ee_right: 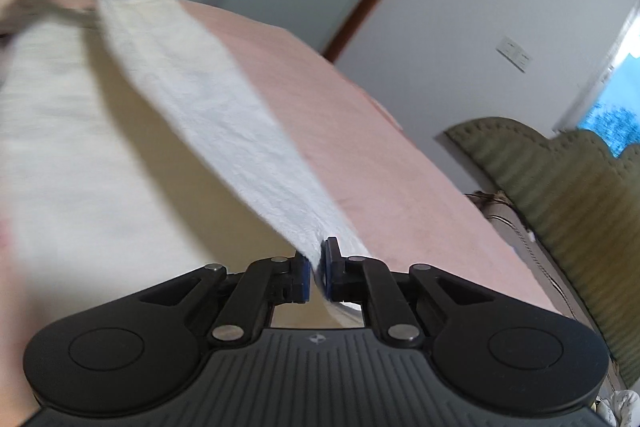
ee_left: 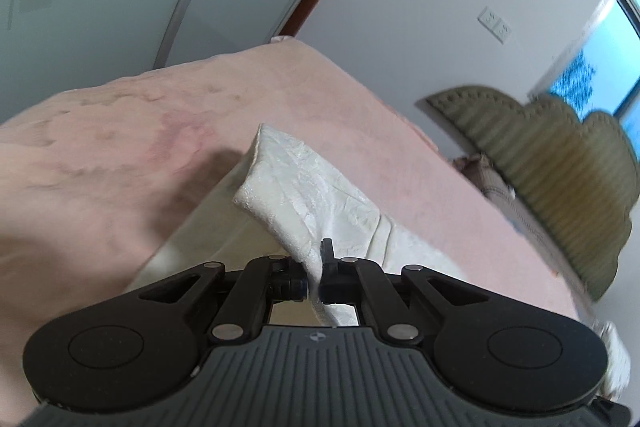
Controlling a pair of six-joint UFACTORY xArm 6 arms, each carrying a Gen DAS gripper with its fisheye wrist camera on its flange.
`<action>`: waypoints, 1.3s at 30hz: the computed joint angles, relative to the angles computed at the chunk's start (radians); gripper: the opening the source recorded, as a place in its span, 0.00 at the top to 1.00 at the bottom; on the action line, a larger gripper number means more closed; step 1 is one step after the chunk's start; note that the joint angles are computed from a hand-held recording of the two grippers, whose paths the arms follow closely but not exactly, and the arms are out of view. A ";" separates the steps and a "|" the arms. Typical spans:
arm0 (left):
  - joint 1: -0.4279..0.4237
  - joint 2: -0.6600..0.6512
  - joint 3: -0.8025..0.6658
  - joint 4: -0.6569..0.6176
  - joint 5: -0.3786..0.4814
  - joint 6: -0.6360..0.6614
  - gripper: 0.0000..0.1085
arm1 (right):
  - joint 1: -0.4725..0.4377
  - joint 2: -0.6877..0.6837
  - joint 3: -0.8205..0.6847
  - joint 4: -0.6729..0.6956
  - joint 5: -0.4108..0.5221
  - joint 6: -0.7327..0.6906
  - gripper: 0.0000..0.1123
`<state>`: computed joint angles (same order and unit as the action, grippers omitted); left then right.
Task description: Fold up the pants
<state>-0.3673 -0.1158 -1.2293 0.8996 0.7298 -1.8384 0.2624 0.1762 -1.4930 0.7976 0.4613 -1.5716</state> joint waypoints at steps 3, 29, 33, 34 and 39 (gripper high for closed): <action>-0.039 -0.038 0.039 -0.022 0.055 0.047 0.95 | 0.005 -0.114 0.133 -0.001 0.027 -0.030 0.94; -0.240 0.017 -0.054 -0.001 0.507 0.194 0.65 | -0.006 -0.218 0.313 0.028 0.041 -0.047 0.84; -0.323 0.065 -0.150 0.068 0.710 0.211 0.61 | -0.030 -0.269 0.346 -0.018 0.025 -0.027 0.62; -0.342 0.080 -0.174 0.094 0.749 0.219 0.59 | -0.066 -0.268 0.312 -0.047 0.119 0.025 0.62; -0.393 0.197 -0.316 0.212 0.756 0.332 0.42 | -0.171 -0.244 0.202 0.079 0.322 0.117 0.62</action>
